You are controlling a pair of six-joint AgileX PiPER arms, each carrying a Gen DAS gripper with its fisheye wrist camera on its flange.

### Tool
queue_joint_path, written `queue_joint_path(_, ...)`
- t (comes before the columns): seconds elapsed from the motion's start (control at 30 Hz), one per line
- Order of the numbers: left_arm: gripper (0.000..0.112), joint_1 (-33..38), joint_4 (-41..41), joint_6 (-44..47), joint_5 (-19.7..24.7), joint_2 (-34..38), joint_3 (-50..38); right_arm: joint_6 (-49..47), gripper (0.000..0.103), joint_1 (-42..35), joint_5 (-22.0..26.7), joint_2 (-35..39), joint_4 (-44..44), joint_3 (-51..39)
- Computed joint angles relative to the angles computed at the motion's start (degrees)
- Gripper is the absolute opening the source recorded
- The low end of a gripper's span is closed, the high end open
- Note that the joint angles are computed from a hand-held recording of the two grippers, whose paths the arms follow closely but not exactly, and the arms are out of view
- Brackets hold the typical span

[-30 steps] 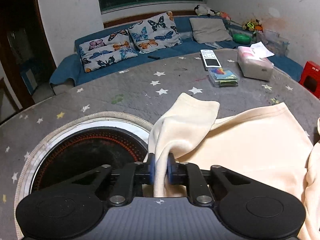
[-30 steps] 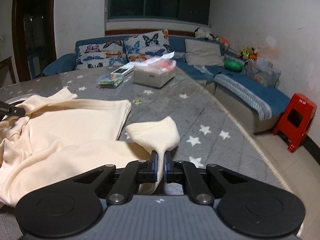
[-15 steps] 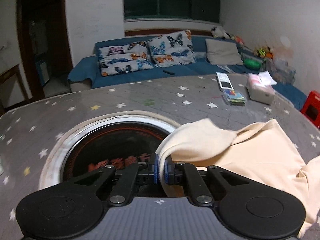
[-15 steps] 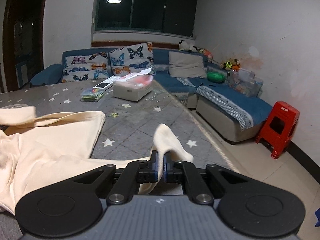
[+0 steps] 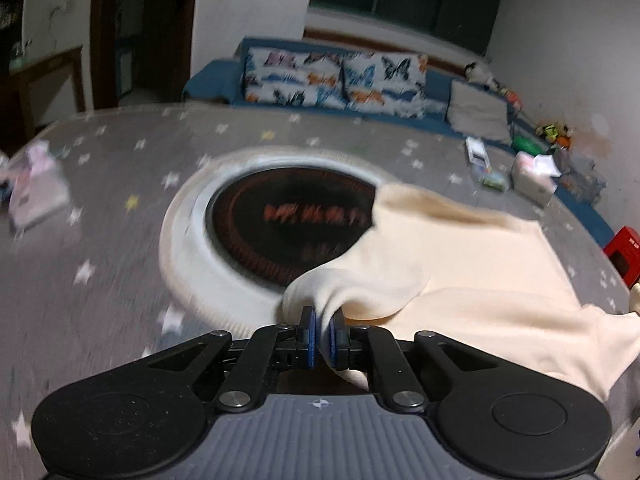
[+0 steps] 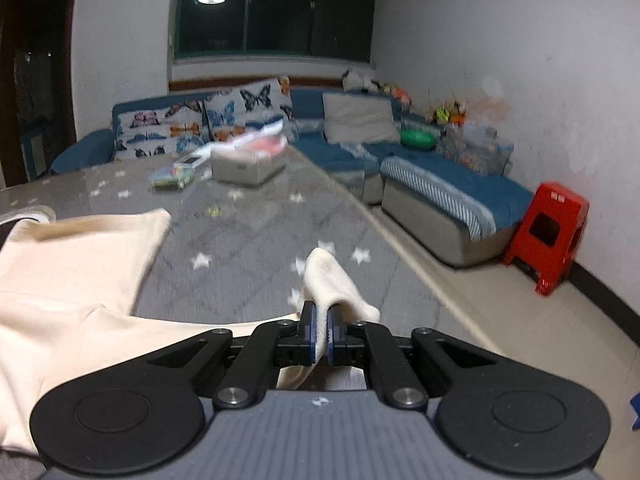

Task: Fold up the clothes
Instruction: 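Lower the sweatshirt flat onto the table and open both tools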

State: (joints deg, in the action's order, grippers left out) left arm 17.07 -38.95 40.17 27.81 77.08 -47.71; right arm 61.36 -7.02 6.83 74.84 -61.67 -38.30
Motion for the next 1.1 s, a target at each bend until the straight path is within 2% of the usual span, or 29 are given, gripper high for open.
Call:
queue_joint_path(0.1, 0.014, 0.7, 0.5, -0.1, -0.3, -0.9, 1.3, -4.4, 0.008, -0.8, 0.1, 0.9, 4.7, 0.2)
queue_joint_path(0.17, 0.019, 1.0, -0.3, 1.4, -0.2, -2.2, 2.0, -8.5, 0.021, -1.5, 0.5, 1.2, 8.6, 0.2)
queue_joint_path(0.2, 0.022, 0.8, -0.4, 2.0, -0.4, -3.1, 2.6, -9.6, 0.022, -1.9, 0.7, 1.2, 9.5, 0.2)
queue_joint_path(0.27, 0.035, 0.0, 0.4, 2.3, -1.5, -4.9, 3.5, -9.2, 0.025, -2.5, 0.5, 0.9, 9.0, 0.4)
queue_joint_path(0.3, 0.037, -0.4, 0.4, 2.7, -1.8, -5.8, 3.9, -8.4, 0.026, -2.6, 0.4, 0.8, 8.2, 0.4)
queue_joint_path(0.4, 0.049, -0.9, -1.2, 4.5, -1.3, -7.8, 4.3, -2.6, 0.034, -2.0, 0.4, 0.9, 2.0, 0.1)
queue_joint_path(0.47, 0.056, -1.4, -2.9, 6.4, -0.7, -8.8, 4.5, 0.1, 0.045, -1.5, 0.4, 1.4, -1.1, -0.4)
queue_joint_path(0.57, 0.058, -2.6, -6.2, 10.2, 0.7, -9.7, 5.2, 4.6, 0.052, -0.2, 0.7, 2.5, -5.8, -0.9)
queue_joint_path(0.73, 0.058, -9.4, -6.7, 10.9, 0.5, -8.5, 6.4, 7.0, 0.054, 1.6, 1.3, 3.4, -8.1, -0.9)
queue_joint_path(0.83, 0.058, -13.3, -6.6, 11.0, -0.2, -7.4, 6.7, 8.6, 0.055, 1.7, 3.9, 3.9, -10.0, -0.9)
queue_joint_path(1.1, 0.058, -17.4, -8.9, 14.9, -0.4, -5.5, 7.9, 10.7, 0.06, -4.5, 9.3, -0.7, -10.8, 2.6)
